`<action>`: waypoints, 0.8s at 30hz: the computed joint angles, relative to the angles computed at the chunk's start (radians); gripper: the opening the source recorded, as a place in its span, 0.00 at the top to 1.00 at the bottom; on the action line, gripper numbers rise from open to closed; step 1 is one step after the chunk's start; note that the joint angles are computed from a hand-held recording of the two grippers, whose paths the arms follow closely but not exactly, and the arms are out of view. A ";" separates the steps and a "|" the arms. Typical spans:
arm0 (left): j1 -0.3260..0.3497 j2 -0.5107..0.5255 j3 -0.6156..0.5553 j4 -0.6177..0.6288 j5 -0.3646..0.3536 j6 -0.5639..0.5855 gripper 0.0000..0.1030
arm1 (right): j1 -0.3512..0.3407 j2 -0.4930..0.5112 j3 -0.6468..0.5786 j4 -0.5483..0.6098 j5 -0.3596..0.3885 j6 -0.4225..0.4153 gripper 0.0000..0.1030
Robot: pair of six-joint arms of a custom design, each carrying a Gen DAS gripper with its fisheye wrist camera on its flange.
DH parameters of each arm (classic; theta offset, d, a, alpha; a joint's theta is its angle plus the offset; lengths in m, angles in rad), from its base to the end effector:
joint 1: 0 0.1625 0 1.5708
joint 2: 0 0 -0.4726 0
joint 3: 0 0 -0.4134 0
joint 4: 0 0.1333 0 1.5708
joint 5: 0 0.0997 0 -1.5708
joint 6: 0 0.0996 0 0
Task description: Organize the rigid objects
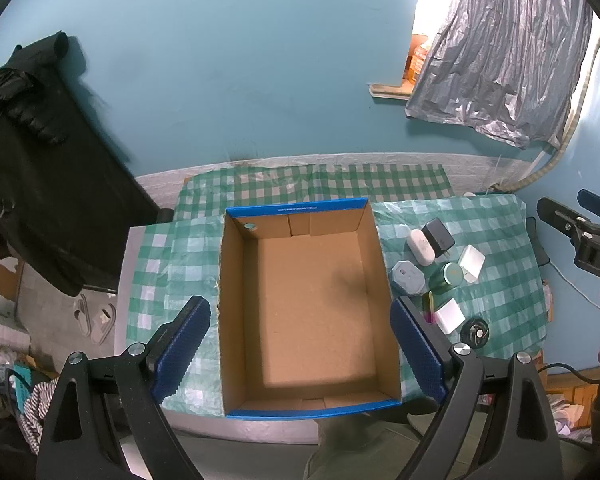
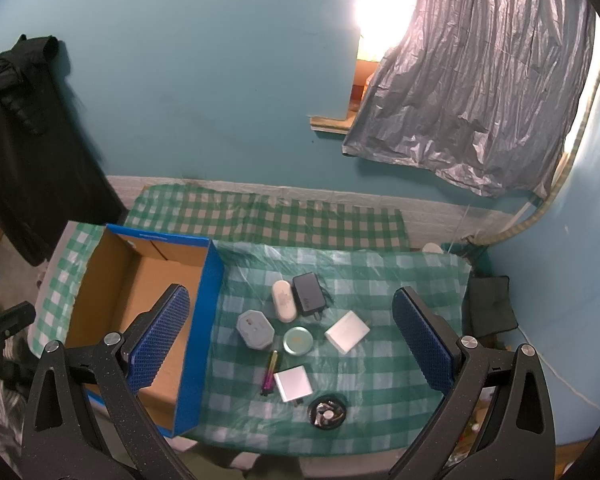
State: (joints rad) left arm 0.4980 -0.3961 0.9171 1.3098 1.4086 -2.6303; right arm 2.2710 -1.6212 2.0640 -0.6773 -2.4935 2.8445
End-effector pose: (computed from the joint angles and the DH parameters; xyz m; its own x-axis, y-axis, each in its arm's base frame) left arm -0.5198 -0.4527 0.0697 0.0361 0.9993 -0.0103 0.9532 -0.0314 0.3006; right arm 0.2438 -0.2057 0.3464 -0.0802 0.9910 0.1076 0.1320 0.1176 -0.9843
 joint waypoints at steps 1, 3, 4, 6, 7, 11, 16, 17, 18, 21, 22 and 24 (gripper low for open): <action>0.001 -0.001 0.000 0.000 -0.001 0.002 0.10 | 0.000 0.000 0.000 -0.001 -0.001 -0.001 0.01; 0.001 -0.001 0.000 0.001 -0.001 0.000 0.10 | -0.001 -0.001 0.001 -0.001 -0.001 -0.004 0.01; 0.000 0.000 0.000 0.001 0.000 -0.002 0.10 | -0.001 -0.001 -0.002 0.001 0.000 -0.005 0.01; 0.000 0.000 0.001 -0.001 -0.001 -0.002 0.10 | 0.001 -0.004 0.005 -0.004 0.001 -0.005 0.01; 0.000 0.000 0.001 -0.001 -0.001 -0.002 0.10 | -0.001 -0.005 0.004 -0.004 -0.001 -0.006 0.01; 0.000 -0.001 0.001 -0.001 -0.001 -0.002 0.10 | -0.002 -0.004 0.001 -0.003 -0.002 -0.009 0.01; 0.000 -0.002 0.002 -0.002 -0.004 -0.001 0.10 | 0.000 -0.003 -0.003 0.002 0.001 -0.009 0.01; -0.001 -0.001 0.001 -0.001 -0.003 -0.002 0.10 | -0.001 -0.002 -0.003 0.001 0.000 -0.008 0.01; -0.001 -0.001 0.001 -0.001 -0.002 -0.003 0.10 | 0.000 -0.002 -0.004 0.002 0.001 -0.009 0.01; -0.002 0.000 0.000 0.000 -0.004 -0.002 0.10 | 0.000 -0.002 -0.005 0.001 0.003 -0.010 0.01; -0.002 -0.001 0.002 -0.001 -0.005 0.000 0.10 | 0.001 -0.001 -0.005 0.001 0.003 -0.010 0.01; -0.001 -0.001 0.006 -0.002 -0.011 0.002 0.10 | 0.001 -0.002 -0.005 -0.001 0.003 -0.012 0.01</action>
State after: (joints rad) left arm 0.4975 -0.3974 0.9232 1.3080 1.3972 -2.6280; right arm 2.2720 -1.6229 2.0587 -0.6785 -2.4907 2.8322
